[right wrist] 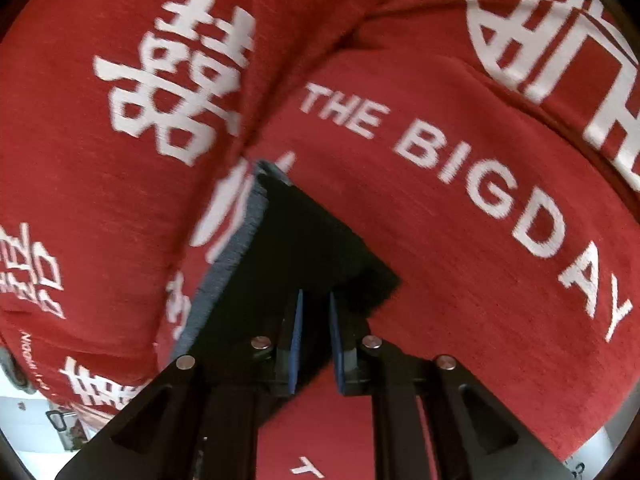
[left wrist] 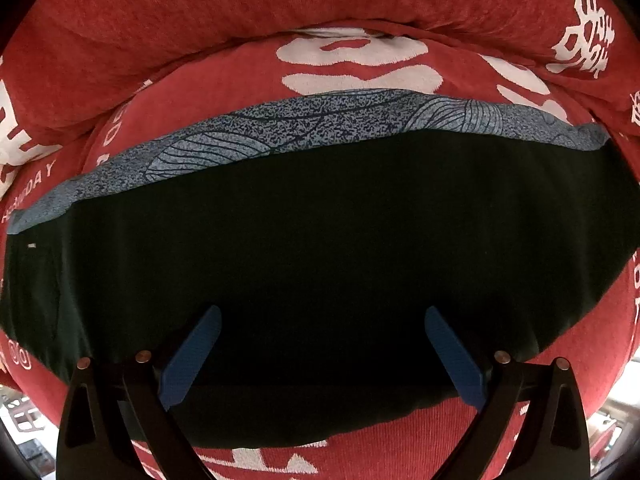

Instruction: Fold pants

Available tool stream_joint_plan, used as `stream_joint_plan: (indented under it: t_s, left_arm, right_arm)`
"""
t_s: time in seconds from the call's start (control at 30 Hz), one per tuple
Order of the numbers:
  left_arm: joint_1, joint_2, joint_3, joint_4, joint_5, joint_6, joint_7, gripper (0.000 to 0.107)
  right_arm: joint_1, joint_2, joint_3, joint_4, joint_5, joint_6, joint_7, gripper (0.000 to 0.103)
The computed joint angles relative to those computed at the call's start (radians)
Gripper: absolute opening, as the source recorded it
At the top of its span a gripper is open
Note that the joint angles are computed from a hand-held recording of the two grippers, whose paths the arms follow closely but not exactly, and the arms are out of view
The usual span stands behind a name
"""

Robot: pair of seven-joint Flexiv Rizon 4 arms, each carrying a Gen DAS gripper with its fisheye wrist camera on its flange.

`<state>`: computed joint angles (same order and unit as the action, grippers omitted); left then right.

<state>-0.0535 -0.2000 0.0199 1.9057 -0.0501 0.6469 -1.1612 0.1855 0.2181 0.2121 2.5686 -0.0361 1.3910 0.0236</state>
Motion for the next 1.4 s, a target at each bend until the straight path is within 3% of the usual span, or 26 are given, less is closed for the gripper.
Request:
stream_joint_plan:
  t_s: [0.1,0.17,0.37,0.53,0.67,0.8,0.9,1.03,1.17,1.3,1.4]
  left_arm:
    - [-0.001,-0.003,0.002,-0.004,0.011,0.001,-0.009,0.102]
    - [-0.001,-0.005,0.002,-0.007,0.016,0.002,-0.011,0.102]
    - [0.004,-0.020,0.000,-0.029,0.016,-0.013,0.011,0.102]
    - [0.010,-0.048,0.001,-0.083,0.020,-0.069,0.015,0.102]
    - [0.011,-0.052,-0.006,-0.103,-0.009,-0.037,0.024,0.102]
    - [0.004,-0.124,-0.006,-0.193,-0.007,0.021,-0.026,0.102]
    - [-0.006,-0.194,-0.008,-0.270,-0.014,-0.006,-0.093,0.102]
    - [-0.037,-0.302,0.010,-0.365,0.064,0.038,-0.142,0.102]
    - [-0.050,-0.369,0.037,-0.500,0.095,-0.028,-0.213,0.102]
    - [-0.006,-0.323,-0.003,-0.465,0.033,-0.044,-0.117,0.102]
    - [0.012,-0.252,-0.029,-0.371,-0.019,-0.048,-0.015,0.102]
  right_arm:
    - [0.007,0.019,0.004,0.013,0.018,-0.006,0.014,0.015]
    - [0.059,0.030,-0.007,0.030,0.107,0.012,-0.008,0.015]
    - [0.128,0.015,0.017,0.055,0.193,0.067,-0.005,0.020]
    - [0.172,-0.019,0.015,0.056,0.231,0.138,-0.017,0.032]
    - [0.180,-0.039,0.008,0.045,0.233,0.156,-0.043,0.040]
    - [0.193,-0.054,-0.010,0.029,0.257,0.154,-0.090,0.040]
    - [0.187,-0.062,-0.011,0.022,0.270,0.153,-0.107,0.040]
    - [0.191,-0.079,-0.008,0.017,0.300,0.167,-0.123,0.040]
    - [0.200,-0.068,-0.006,0.014,0.318,0.157,-0.144,0.041]
    - [0.204,-0.073,-0.005,0.013,0.342,0.172,-0.166,0.041]
    - [0.164,-0.084,0.028,0.033,0.292,0.213,-0.099,0.041]
